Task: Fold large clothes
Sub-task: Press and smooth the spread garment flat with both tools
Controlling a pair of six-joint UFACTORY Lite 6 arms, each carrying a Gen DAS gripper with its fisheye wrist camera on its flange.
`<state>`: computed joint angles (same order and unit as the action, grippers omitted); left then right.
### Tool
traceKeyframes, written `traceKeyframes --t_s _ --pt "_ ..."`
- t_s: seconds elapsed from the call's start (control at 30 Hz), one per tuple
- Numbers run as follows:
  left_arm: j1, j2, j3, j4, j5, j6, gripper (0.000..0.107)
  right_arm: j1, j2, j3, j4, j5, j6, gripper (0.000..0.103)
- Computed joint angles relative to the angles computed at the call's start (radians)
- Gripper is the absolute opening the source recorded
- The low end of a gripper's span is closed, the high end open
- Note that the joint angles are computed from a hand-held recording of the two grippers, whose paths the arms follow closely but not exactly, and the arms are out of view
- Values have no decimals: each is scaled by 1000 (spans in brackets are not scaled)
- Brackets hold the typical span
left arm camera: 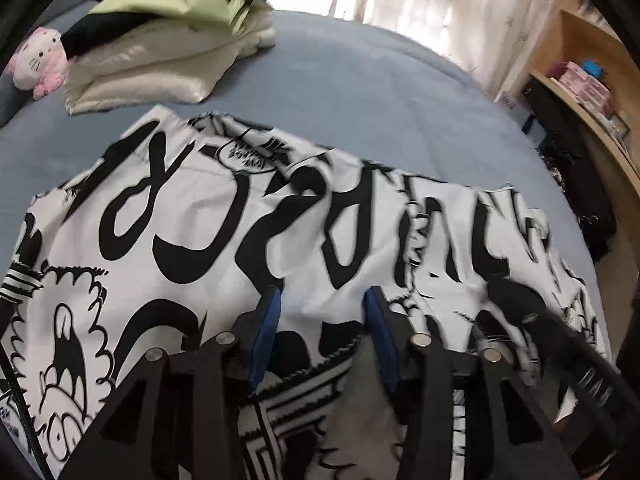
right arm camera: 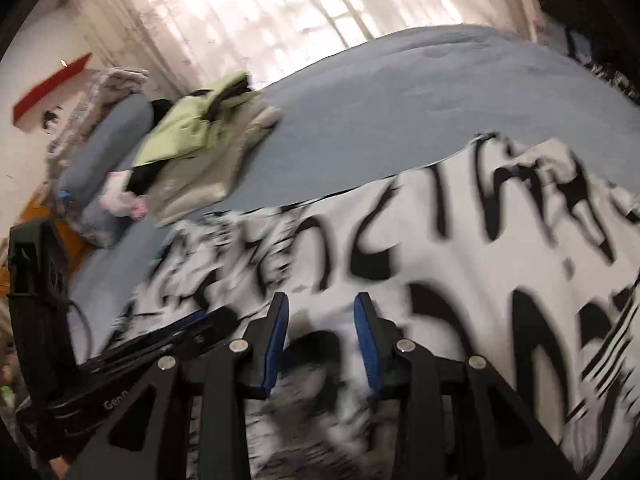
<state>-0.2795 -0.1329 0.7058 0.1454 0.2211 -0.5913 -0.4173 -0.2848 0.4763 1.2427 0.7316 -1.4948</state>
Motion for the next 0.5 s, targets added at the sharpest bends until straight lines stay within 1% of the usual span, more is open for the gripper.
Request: traceKeyframes --t_s 0.03,0.1,0.13,0.17,0.2,0.23,0.27,0.33,0.4,0.5 --pt "12 5 -11 -25 -17 33 44 -28 30 14 3 1 -20 28" --pt "24 -14 -46 -46 -50 80 44 -84 50 14 12 -66 -85 18" --pt "26 -19 -56 -38 -60 79 44 -128 64 14 19 -87 -131 18" --pt "31 -33 -73 -60 -71 110 44 -177 93 26 18 -67 -160 18" --pt "42 -46 -84 -121 -76 176 44 -232 126 46 0 -24 -167 18" --pt "53 -60 -95 -186 -75 240 44 -257 139 56 -9 -5 -167 17" --pt "60 -75 -102 -209 -68 262 44 -280 137 58 -17 8 -167 18" --pt "60 -109 -108 -143 -38 196 44 -308 113 59 -54 38 -139 21" --pt "36 -145 -106 -14 4 63 44 -317 69 55 -95 62 -83 22" --pt "-8 -237 -118 46 65 -6 44 -345 -17 39 -153 159 -11 23"
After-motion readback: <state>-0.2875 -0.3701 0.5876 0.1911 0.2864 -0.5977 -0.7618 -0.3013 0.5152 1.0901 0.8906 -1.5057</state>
